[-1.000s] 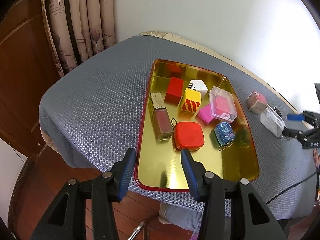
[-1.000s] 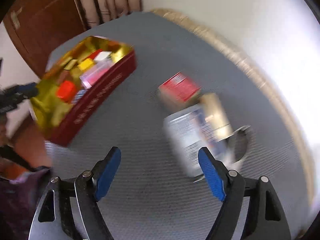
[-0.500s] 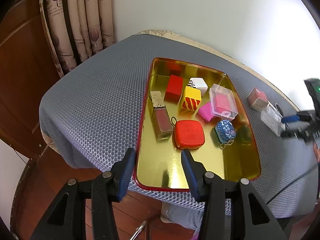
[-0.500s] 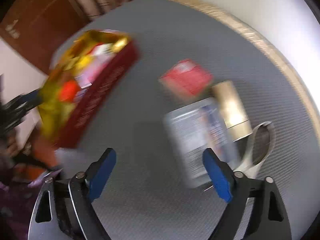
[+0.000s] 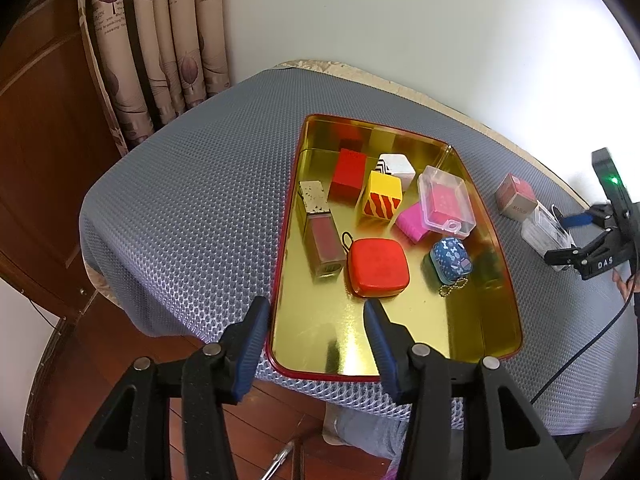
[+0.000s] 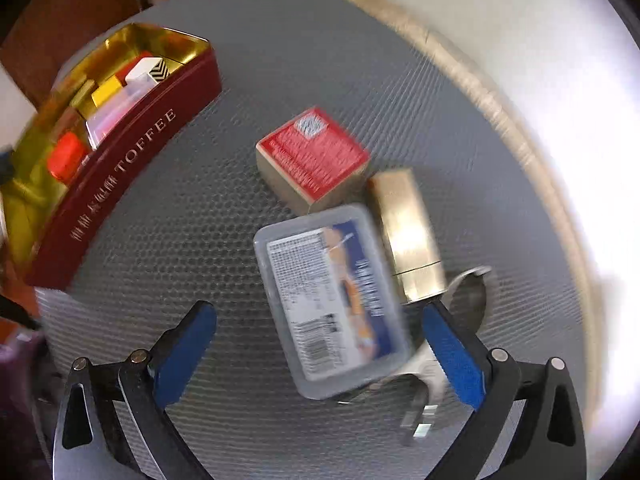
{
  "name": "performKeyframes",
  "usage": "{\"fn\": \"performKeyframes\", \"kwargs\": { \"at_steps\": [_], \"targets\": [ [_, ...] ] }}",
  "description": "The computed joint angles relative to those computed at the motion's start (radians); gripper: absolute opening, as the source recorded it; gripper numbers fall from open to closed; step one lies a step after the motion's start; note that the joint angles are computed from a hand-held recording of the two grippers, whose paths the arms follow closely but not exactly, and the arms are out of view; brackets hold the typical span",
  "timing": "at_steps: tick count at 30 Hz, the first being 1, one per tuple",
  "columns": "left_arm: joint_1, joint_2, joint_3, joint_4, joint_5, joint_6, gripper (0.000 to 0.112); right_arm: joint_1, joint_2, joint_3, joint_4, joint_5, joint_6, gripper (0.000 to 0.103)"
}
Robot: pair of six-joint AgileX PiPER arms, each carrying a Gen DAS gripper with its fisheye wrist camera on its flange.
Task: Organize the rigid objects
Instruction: 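Move the right gripper to the labelled clear box and grasp it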
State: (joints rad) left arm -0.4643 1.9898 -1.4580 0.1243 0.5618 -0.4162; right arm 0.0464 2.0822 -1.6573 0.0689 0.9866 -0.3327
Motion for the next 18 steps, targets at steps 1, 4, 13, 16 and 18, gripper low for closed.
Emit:
{"fn": "performKeyframes", "kwargs": {
  "at_steps": [1, 4, 13, 16, 18],
  "targets": [
    [-0.001, 0.001, -0.001, 0.003, 0.000, -0.001, 0.050, -0.016, 0.022, -0.025, 0.049, 0.031, -0.015, 0.095],
    [-0.003, 0.001, 0.000, 0.006, 0.000, -0.001, 0.050, -0.012, 0.028, -0.013, 0.077, 0.046, -0.028, 0.061],
    [0.004, -0.007, 0.006, -0.024, -0.008, 0.017, 0.050, -0.017, -0.046, 0.079, 0.116, -0.027, 0.015, 0.080],
    [-0.003, -0.017, 0.016, 0.011, -0.022, -0.004, 0.050, -0.027, 0.001, 0.014, 0.141, 0.010, 0.024, 0.078],
    [-0.007, -0.035, 0.037, 0.040, -0.051, -0.026, 0.050, -0.012, 0.016, 0.013, 0.148, -0.001, 0.032, 0.059]
  ]
}}
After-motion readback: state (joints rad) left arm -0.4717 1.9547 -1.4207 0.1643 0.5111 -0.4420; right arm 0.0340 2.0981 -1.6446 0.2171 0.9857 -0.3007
